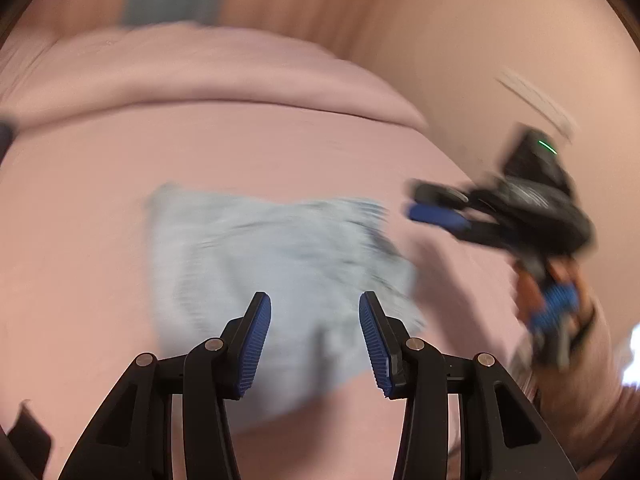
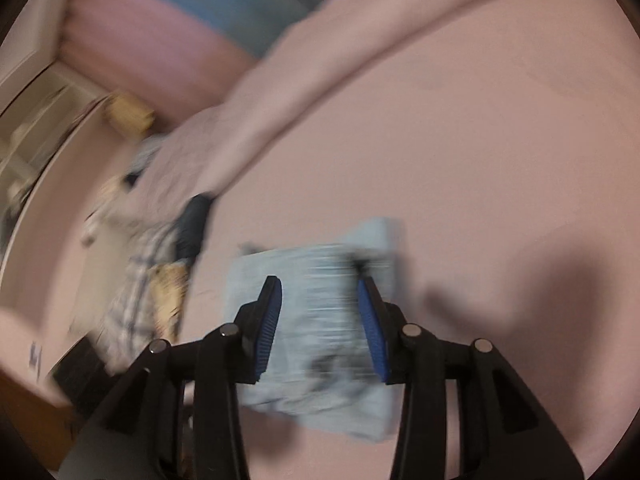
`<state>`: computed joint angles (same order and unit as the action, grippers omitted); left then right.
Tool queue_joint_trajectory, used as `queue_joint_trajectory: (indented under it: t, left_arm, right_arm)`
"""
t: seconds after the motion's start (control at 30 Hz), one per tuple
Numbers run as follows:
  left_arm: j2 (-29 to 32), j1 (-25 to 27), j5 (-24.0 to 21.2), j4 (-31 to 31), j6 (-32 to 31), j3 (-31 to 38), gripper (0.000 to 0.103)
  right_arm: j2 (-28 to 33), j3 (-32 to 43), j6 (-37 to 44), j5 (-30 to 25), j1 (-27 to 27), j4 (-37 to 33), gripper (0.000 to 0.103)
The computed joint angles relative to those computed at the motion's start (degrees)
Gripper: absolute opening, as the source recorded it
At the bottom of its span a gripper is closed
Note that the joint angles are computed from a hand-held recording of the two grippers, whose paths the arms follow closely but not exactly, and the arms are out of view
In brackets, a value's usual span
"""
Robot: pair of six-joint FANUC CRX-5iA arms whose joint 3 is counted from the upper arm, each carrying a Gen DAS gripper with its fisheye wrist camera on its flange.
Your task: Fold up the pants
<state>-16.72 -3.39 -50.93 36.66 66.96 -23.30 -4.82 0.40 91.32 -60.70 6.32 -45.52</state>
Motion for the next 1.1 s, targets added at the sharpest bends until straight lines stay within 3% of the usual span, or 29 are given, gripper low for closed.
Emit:
queue_joint_trajectory:
  t: [0.13, 0.23, 0.27, 0.37, 0.43, 0.53, 0.57, 0.6, 0.63, 0.7, 0.77, 0.9, 1.0, 1.1]
  left_arm:
    - [1.0, 2.48, 3.85, 1.94, 3.31, -1.88, 0.044]
    - [3.72, 2.28, 3.11, -3.18, 8.19, -0.24, 0.044]
    - [4.36, 1.95, 3.09, -4.52, 9.27, -0.08, 0.044]
    - [6.93, 0.45, 3.1, -7.54, 11.55, 0.5, 0.044]
    - [7.33, -1.11, 5.05, -10.59, 12.82, 1.7, 0.044]
    - [7.49, -0.74, 2.31, -10.81, 13.63, 3.31, 0.044]
    - [6.71, 0.07, 1.5, -9.25, 12.99, 2.82, 0.044]
    - [5.69, 0.97, 1.48, -7.69, 11.73, 1.8, 0.044]
    - [4.01, 1.82, 1.87, -6.16, 10.16, 0.07, 0.044]
    - [0.57, 3.36, 1.73, -3.36, 7.23, -3.21, 0.044]
    - [-1.18, 4.03, 0.86, -1.83, 5.56, -5.38, 0.044]
    - [-2.61, 3.41, 0.43, -4.44, 6.33, -6.76, 0.044]
    - [-2.52, 3.52, 0.75, -3.52, 6.03, -8.04, 0.044]
    - [-2.48, 4.18, 0.81, -0.81, 4.46, -9.2, 0.04]
  right_arm:
    - [2.39, 3.72, 2.17, -3.76, 4.27, 0.99, 0.026]
    - [2.45, 2.65, 0.22, -4.13, 8.4, 7.33, 0.025]
    - [1.73, 0.68, -1.85, -3.51, 10.83, 12.56, 0.024]
    - [-1.1, -6.01, -3.18, -0.13, 14.73, 21.27, 0.0]
    - [-2.44, -8.1, -1.4, 1.69, 13.41, 19.39, 0.0]
    - [-1.13, -6.06, -1.1, -0.57, 11.75, 17.01, 0.0]
    - [-0.46, -4.56, -1.87, -2.38, 11.78, 17.5, 0.001]
    - [-0.17, -2.83, -2.04, -4.44, 11.28, 16.72, 0.013]
    - [-0.36, -2.08, -2.66, -4.31, 12.21, 16.69, 0.018]
    - [-1.07, 0.04, 2.18, -3.5, 12.08, 13.2, 0.039]
    - [1.01, 3.27, 4.71, -3.62, 12.31, 10.29, 0.046]
    - [12.6, 14.64, 1.07, -6.32, 12.56, 5.8, 0.046]
    - [23.18, 25.76, -4.08, -12.13, 12.41, 2.63, 0.046]
    - [31.96, 36.35, -8.26, -19.26, 14.72, 5.23, 0.046]
